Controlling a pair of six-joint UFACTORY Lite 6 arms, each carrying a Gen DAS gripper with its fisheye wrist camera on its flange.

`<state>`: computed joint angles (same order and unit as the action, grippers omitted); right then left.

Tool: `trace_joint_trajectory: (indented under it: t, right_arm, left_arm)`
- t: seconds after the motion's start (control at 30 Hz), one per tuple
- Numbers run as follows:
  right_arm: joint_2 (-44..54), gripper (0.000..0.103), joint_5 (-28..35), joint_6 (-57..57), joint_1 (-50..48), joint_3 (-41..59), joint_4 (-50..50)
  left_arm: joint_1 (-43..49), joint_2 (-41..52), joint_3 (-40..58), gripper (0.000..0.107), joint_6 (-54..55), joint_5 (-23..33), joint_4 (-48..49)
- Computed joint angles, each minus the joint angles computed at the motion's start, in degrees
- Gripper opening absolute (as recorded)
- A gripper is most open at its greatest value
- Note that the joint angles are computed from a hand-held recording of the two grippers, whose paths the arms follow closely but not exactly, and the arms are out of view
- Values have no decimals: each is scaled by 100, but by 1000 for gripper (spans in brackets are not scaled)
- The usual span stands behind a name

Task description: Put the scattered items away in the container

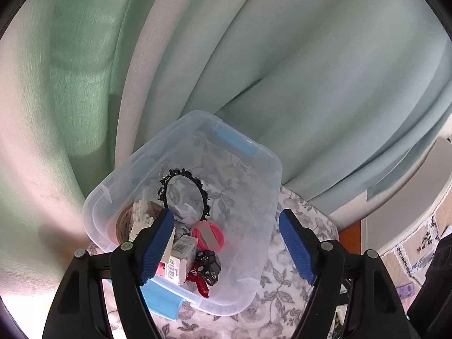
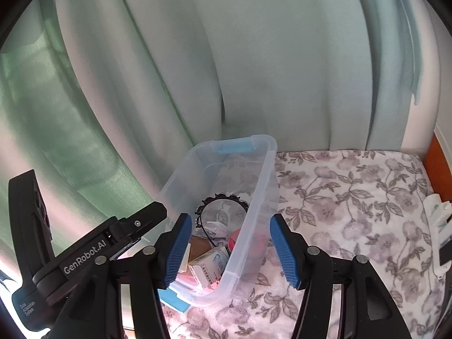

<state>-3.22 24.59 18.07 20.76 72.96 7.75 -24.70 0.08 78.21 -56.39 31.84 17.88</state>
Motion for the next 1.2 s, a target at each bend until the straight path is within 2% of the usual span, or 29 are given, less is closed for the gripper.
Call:
trace_joint_trajectory:
  t: [0.1,0.2,0.37,0.57,0.7,1.2]
  right_arm:
    - [-333,62,95,35,-81,-192,-12]
    - [-622,63,272,273,-179,-323,-187]
    - [-954,64,808,567,-526,-408,-249]
    - [-1280,65,1313,451,-610,-464,-441]
    - [-1439,67,1604,426,-546,-511,-609]
    - [-1974,70,2035,423,-682,-875,-773]
  left_arm:
    - [-293,20,243,81,-178,524,323]
    - [-506,141,373,81,-328,670,576]
    - [-1111,257,670,85,-739,1515,1326]
    - [-1727,326,943,85,-830,2155,1958]
    - [-1928,262,994,85,-820,2337,2023]
    - [-2739,455,1351,86,-1092,3148,2558]
